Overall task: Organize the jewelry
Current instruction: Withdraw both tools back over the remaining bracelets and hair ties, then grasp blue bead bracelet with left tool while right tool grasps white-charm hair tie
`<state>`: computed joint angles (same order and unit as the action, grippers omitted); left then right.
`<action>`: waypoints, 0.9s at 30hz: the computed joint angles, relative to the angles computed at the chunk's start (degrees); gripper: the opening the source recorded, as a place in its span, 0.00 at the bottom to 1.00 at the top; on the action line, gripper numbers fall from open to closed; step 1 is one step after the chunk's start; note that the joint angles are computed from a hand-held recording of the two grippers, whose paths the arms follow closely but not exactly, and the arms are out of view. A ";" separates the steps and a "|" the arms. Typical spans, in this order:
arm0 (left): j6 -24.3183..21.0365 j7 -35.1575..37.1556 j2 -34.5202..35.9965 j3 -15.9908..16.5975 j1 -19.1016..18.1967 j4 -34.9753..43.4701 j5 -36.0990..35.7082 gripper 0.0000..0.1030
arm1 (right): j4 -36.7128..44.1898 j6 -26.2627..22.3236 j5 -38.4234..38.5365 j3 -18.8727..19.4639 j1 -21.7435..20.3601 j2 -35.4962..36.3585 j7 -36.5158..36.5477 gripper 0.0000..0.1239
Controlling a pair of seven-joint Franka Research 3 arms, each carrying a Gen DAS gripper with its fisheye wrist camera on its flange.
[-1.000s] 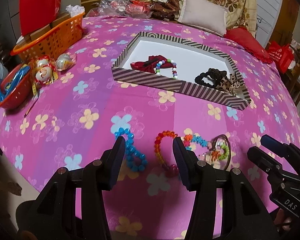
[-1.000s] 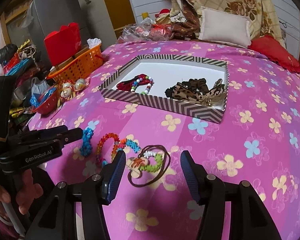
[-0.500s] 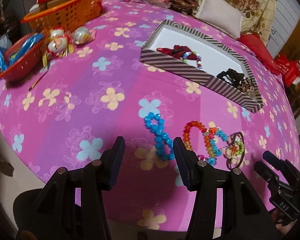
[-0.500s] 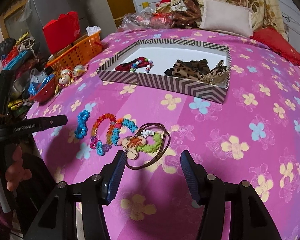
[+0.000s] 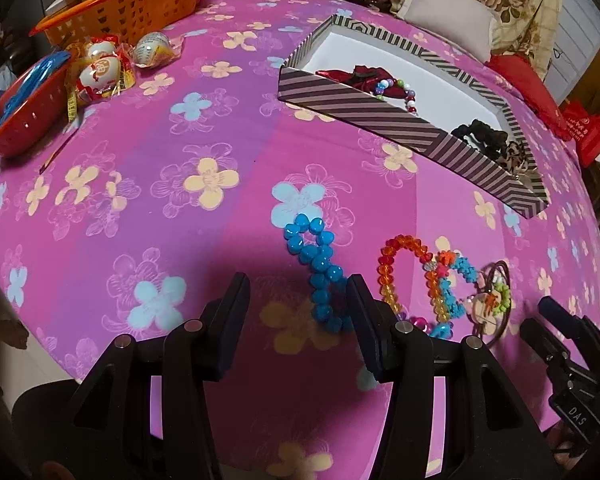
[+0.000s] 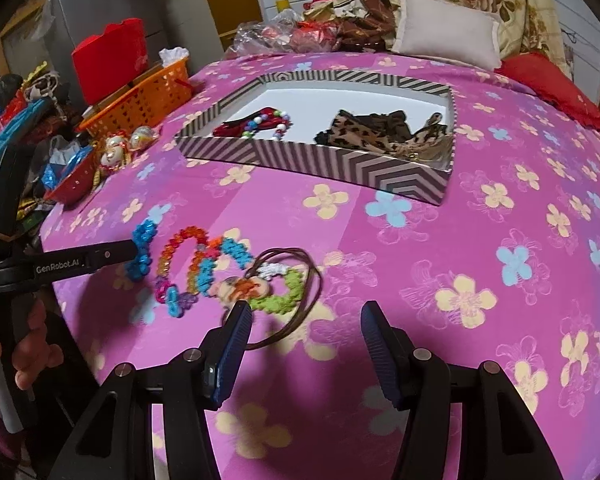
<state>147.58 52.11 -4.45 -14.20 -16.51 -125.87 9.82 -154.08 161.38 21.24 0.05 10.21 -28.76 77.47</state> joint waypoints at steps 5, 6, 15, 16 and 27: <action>-0.60 -0.99 1.67 -0.22 0.00 1.32 1.77 0.48 | 1.11 0.75 -0.13 -0.44 0.25 1.59 -1.38 0.43; -0.39 -1.18 1.93 -0.23 0.01 1.49 2.01 0.48 | 1.61 0.82 0.05 -0.76 0.70 2.05 -2.14 0.41; -0.84 -3.63 3.78 -0.33 -0.05 3.23 5.85 0.49 | 3.16 -0.81 4.41 -1.54 5.18 2.25 -7.81 0.37; -0.85 -4.03 3.98 -0.36 -0.07 3.36 6.61 0.49 | 3.29 -0.75 4.38 -1.12 5.18 2.65 -7.95 0.37; -0.73 -3.19 3.97 -0.41 -0.28 3.32 6.43 0.55 | 4.11 1.28 2.39 1.18 4.42 6.70 -7.77 0.34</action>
